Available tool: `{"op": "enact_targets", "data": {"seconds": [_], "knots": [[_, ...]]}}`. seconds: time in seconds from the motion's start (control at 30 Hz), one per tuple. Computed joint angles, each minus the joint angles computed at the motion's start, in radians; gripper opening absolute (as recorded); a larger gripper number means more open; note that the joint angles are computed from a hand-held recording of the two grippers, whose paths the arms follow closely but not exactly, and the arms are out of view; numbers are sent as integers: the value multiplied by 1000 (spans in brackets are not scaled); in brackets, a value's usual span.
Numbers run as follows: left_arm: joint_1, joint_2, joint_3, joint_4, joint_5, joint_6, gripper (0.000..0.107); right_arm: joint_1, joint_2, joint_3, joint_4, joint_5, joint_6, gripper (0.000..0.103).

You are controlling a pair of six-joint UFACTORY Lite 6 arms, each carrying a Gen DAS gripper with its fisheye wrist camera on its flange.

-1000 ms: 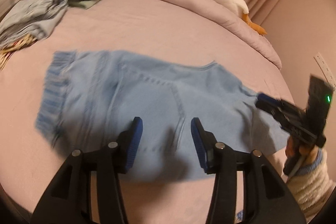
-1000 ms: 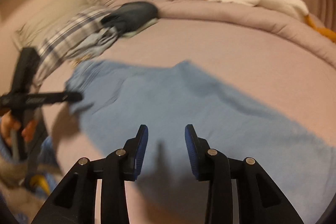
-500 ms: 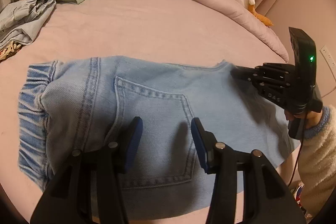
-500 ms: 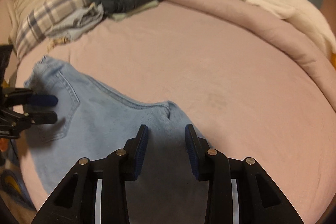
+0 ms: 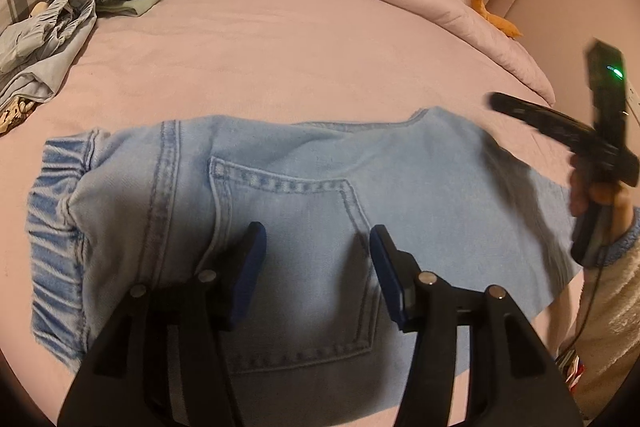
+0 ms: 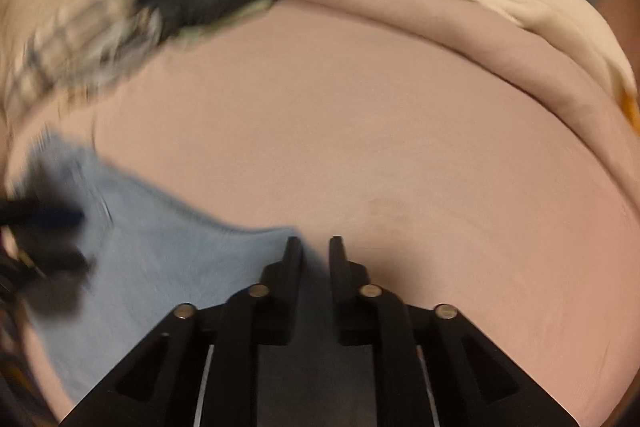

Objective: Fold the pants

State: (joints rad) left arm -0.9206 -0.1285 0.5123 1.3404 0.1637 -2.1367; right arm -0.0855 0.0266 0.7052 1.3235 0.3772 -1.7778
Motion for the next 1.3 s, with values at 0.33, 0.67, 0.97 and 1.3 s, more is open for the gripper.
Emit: {"op": "enact_targets", "data": {"seconds": [0.33,0.67,0.97,1.3], "knots": [[-140,-193,-168,-79,151,30,51,-778,-246,-201,-238,378,-137,13],[-232,-249,-185,-266,265,126,45,-1152,86,-79,151,211,-617,13],[-292,-104,-23,-371,321,161,69,-1377,282,312,-142,371,-147,14],[-368,150,193,-311,192,120,69,-1623,321,254,-314,646,-162,25]]}}
